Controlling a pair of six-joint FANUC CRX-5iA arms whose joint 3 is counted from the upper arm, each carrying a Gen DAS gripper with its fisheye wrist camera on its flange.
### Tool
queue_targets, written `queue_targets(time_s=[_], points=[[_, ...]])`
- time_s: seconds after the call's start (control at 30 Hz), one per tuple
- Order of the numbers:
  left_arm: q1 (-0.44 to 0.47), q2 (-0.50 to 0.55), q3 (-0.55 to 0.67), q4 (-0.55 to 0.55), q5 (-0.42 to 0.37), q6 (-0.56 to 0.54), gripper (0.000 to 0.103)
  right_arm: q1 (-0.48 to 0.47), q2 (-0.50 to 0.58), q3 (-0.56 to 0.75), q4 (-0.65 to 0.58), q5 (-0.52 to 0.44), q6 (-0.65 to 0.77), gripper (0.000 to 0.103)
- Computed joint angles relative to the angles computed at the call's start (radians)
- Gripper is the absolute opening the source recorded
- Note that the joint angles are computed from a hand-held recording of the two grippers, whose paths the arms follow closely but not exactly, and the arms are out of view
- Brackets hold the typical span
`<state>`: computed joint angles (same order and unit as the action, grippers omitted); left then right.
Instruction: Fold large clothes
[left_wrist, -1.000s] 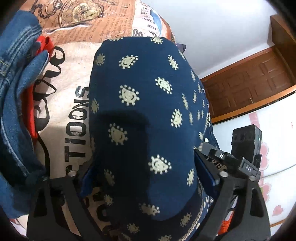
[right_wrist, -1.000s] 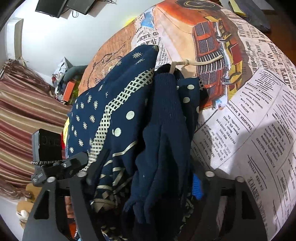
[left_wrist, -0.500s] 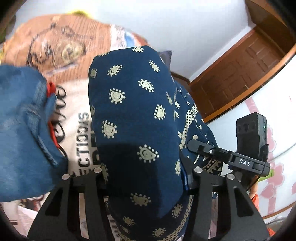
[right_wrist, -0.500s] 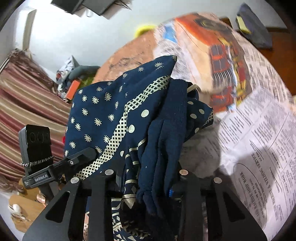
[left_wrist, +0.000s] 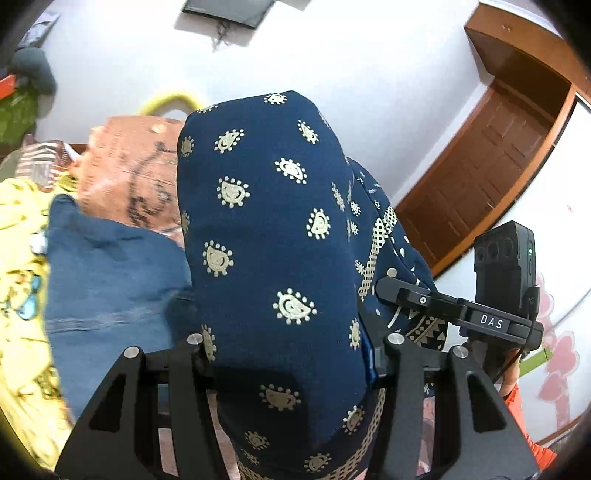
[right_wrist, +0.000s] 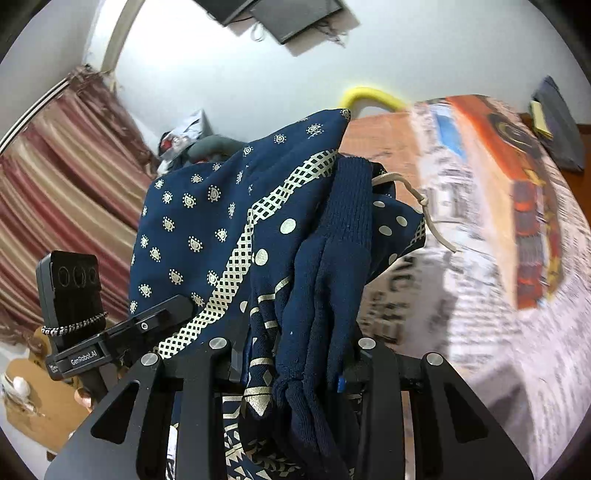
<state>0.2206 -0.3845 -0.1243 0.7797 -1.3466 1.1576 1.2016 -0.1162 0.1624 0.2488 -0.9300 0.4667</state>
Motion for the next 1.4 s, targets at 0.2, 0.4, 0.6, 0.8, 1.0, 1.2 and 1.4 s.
queue_targets(time_s=[0.2,0.4,0.6,0.8,1.0,1.2,1.4], points=[[0.165,0.015,-0.014,0.021,-0.053,-0.069,0.052,-0.034,0.137,0.111,-0.108,0.048,0.099,0.028],[0.246,0.055,-0.054,-0.003,-0.057,-0.101,0.052,-0.061,0.260,0.205,-0.213,0.049,0.161,0.028],[0.253,0.155,-0.098,-0.054,-0.026,-0.104,0.053,-0.092,0.360,0.256,-0.285,0.010,0.188,0.028],[0.302,0.195,-0.210,0.059,-0.004,-0.140,0.064,-0.063,0.378,0.234,-0.197,0.010,0.101,0.034],[0.249,0.100,-0.109,-0.171,0.054,-0.100,0.068,-0.013,0.383,0.285,-0.103,-0.101,0.096,0.038],[0.223,-0.010,-0.097,-0.278,0.097,-0.146,0.069,0.081,0.352,0.228,0.142,-0.163,0.022,0.039],[0.219,-0.111,-0.148,-0.348,0.109,-0.184,0.083,0.140,0.350,0.186,0.287,-0.190,0.005,0.070]])
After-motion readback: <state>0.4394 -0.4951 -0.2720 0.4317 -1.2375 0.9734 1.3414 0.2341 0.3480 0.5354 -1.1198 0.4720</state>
